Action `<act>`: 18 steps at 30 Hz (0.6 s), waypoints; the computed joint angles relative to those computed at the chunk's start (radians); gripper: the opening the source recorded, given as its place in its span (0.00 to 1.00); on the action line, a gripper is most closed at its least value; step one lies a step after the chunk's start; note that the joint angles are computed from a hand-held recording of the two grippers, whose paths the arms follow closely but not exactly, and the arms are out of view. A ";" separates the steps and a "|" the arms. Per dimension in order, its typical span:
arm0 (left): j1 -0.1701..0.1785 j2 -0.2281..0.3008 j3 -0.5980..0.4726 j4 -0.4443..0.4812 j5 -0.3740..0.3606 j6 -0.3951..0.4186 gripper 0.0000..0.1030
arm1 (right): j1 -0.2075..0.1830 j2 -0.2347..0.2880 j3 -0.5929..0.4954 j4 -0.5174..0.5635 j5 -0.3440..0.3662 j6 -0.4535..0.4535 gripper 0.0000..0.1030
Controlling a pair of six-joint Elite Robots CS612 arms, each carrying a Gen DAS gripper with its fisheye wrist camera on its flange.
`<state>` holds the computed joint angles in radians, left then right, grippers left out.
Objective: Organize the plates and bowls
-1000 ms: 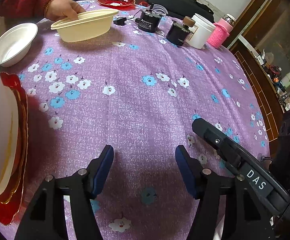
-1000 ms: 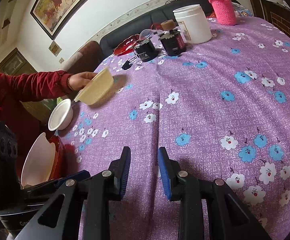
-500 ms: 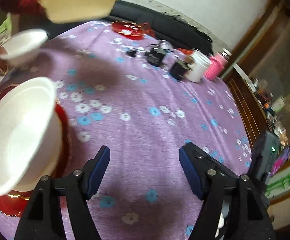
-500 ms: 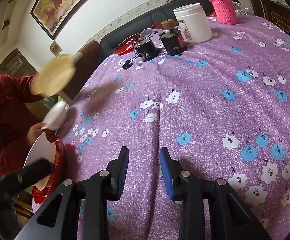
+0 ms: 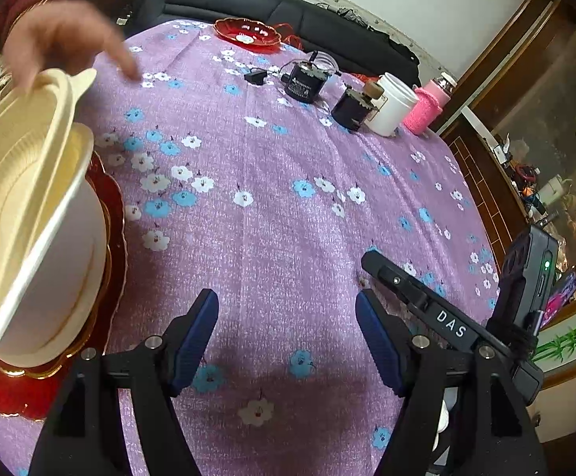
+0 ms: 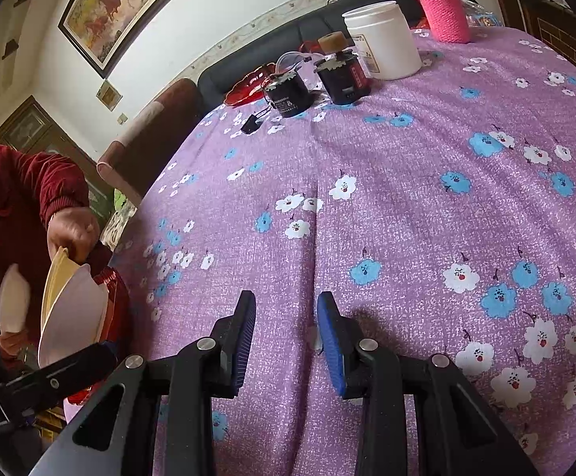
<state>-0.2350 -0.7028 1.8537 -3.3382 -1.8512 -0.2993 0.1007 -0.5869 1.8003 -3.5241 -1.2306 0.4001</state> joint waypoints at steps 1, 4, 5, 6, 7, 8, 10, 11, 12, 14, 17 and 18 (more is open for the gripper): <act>-0.001 0.000 0.000 0.004 -0.003 0.003 0.69 | 0.000 0.000 -0.001 0.001 0.000 -0.001 0.34; -0.005 0.000 0.003 0.008 -0.006 0.014 0.69 | 0.000 0.001 -0.002 0.004 0.001 -0.001 0.34; -0.006 0.000 0.003 0.010 -0.008 0.017 0.69 | -0.001 0.001 -0.003 0.005 0.001 -0.001 0.34; -0.009 -0.001 0.005 0.011 -0.012 0.025 0.69 | -0.001 0.001 -0.003 0.005 0.001 -0.001 0.34; -0.011 -0.002 0.007 0.012 -0.012 0.032 0.69 | -0.001 0.001 -0.003 0.006 0.001 -0.001 0.34; -0.013 -0.003 0.009 0.012 -0.011 0.037 0.69 | -0.001 0.002 -0.003 0.007 0.002 0.000 0.34; -0.018 -0.003 0.011 0.018 -0.013 0.049 0.69 | -0.001 0.001 -0.003 0.008 0.003 0.000 0.34; -0.021 -0.003 0.012 0.022 -0.017 0.057 0.69 | -0.001 0.002 -0.004 0.009 0.003 0.001 0.34; -0.023 -0.003 0.013 0.026 -0.019 0.065 0.69 | -0.002 0.003 -0.004 0.010 0.006 0.003 0.34; -0.029 -0.003 0.015 0.032 -0.021 0.077 0.69 | -0.002 0.003 -0.005 0.012 0.008 0.004 0.34; -0.034 -0.003 0.017 0.037 -0.024 0.092 0.69 | -0.002 0.003 -0.004 0.009 0.010 0.004 0.35; -0.035 -0.004 0.018 0.038 -0.024 0.095 0.69 | -0.002 0.003 -0.004 0.007 0.010 0.005 0.35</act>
<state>-0.2700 -0.7065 1.8714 -3.3002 -1.8756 -0.2042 0.0988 -0.5837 1.7965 -3.5170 -1.2206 0.4047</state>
